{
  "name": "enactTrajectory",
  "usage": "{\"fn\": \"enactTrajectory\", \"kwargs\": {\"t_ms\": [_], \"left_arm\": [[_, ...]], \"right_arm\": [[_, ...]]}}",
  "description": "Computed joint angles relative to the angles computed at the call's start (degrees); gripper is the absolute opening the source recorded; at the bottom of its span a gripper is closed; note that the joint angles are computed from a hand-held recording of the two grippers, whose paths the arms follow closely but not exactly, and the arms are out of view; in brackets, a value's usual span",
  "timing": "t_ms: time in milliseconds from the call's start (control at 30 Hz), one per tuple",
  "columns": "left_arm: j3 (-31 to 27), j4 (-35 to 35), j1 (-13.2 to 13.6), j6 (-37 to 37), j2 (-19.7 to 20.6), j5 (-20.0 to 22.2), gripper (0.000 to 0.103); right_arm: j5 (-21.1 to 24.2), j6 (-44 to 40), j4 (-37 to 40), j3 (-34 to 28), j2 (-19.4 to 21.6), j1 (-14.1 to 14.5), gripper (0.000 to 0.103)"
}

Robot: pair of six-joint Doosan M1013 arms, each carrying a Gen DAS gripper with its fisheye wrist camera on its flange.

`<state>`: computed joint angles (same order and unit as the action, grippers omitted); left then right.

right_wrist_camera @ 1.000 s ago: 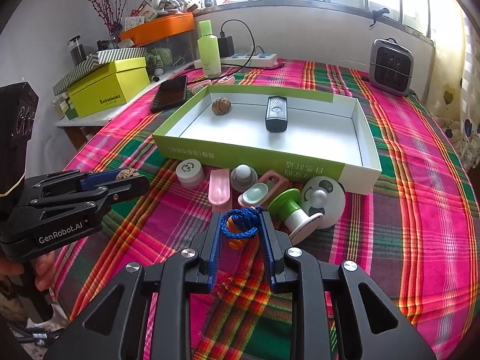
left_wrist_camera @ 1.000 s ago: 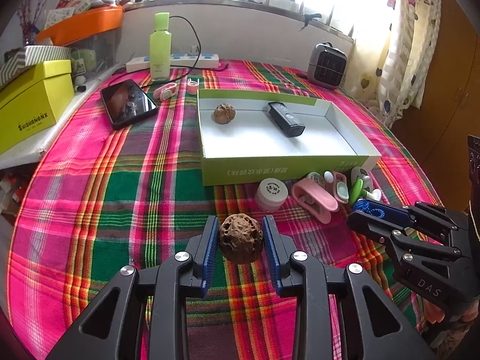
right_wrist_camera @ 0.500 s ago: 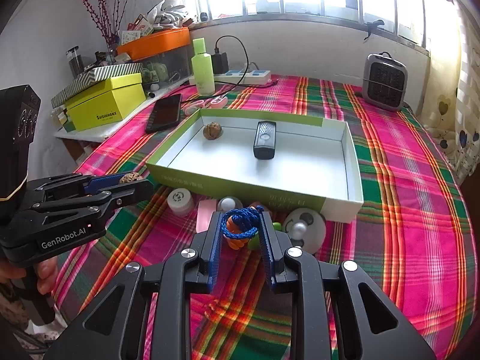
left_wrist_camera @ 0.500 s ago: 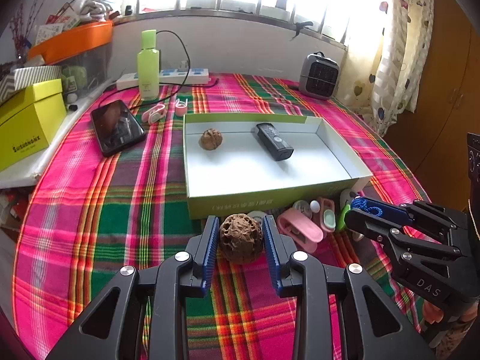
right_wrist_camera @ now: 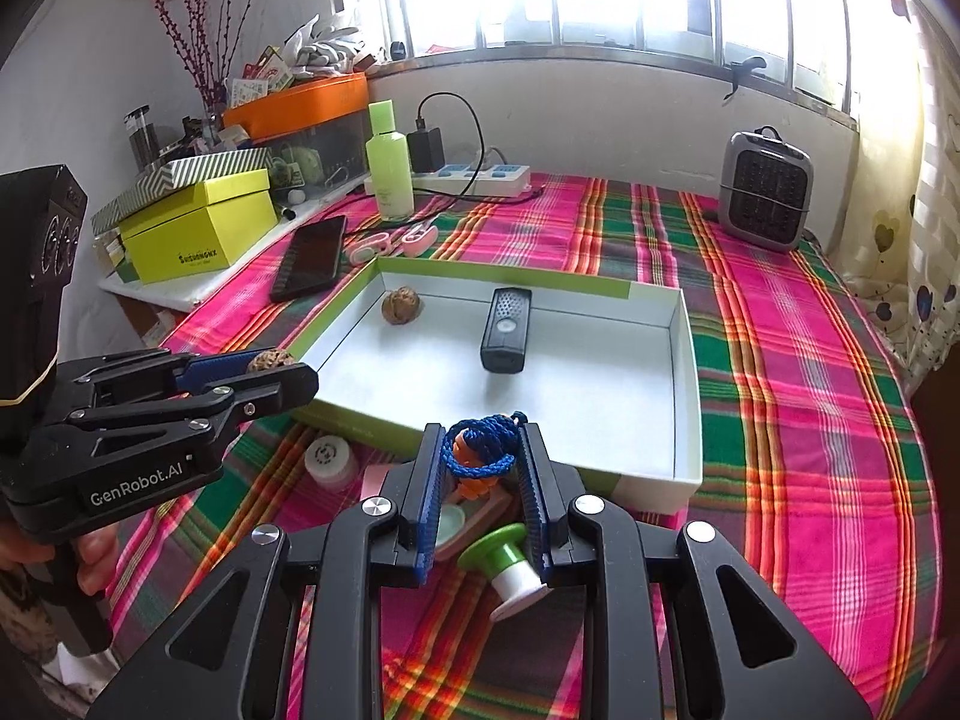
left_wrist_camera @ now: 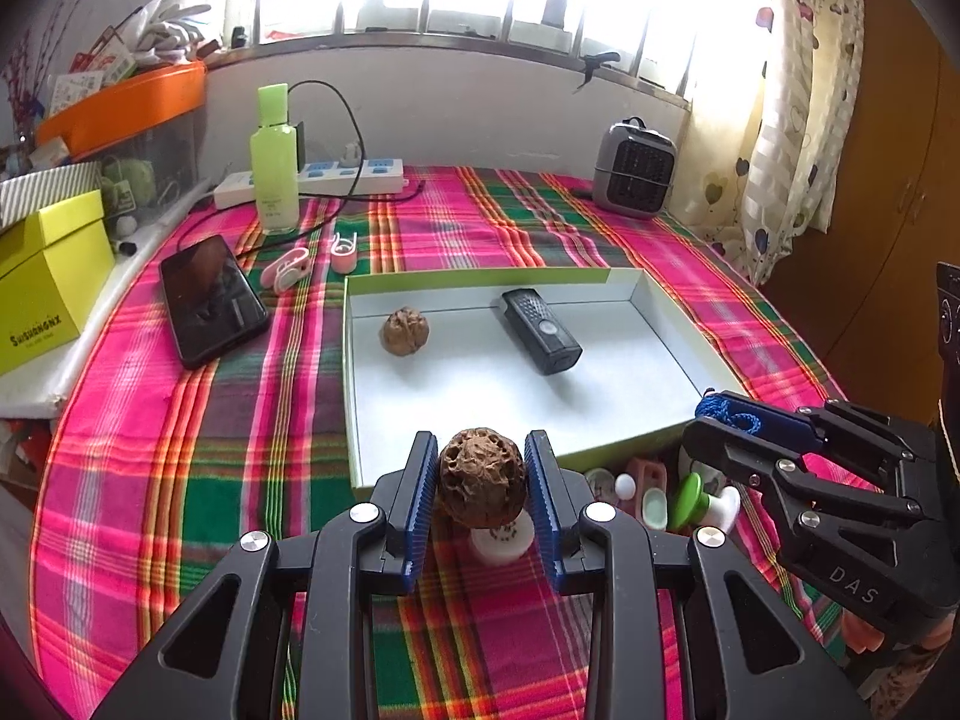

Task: Organize objects
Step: 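Carry the walnut and blue rope toy into the white box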

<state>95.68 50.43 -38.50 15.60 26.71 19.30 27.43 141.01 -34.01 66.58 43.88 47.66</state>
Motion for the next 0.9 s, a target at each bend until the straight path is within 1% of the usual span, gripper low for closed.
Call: {"fn": "enactTrajectory", "kwargs": {"t_ms": [167, 267, 400, 700, 900], "left_arm": [[-1.52, -2.88, 0.70, 3.02, 0.86, -0.02, 0.028], [-2.38, -2.93, 0.95, 3.74, 1.36, 0.22, 0.028], [-3.90, -4.75, 1.42, 5.79, 2.25, 0.64, 0.028], [-7.18, -9.08, 2.40, 10.86, 4.34, 1.57, 0.028], [-9.93, -13.51, 2.93, 15.98, 6.10, 2.77, 0.028]], "right_arm": [[0.87, -0.73, 0.39, -1.41, 0.66, -0.60, 0.025], [1.49, -1.66, 0.93, -2.44, 1.16, -0.96, 0.025], [2.27, -3.40, 1.77, -4.15, 2.01, -1.39, 0.025], [5.36, -7.96, 4.70, -8.99, 4.65, -2.50, 0.025], [7.95, -11.30, 7.90, -12.68, 6.67, -3.49, 0.025]]}}
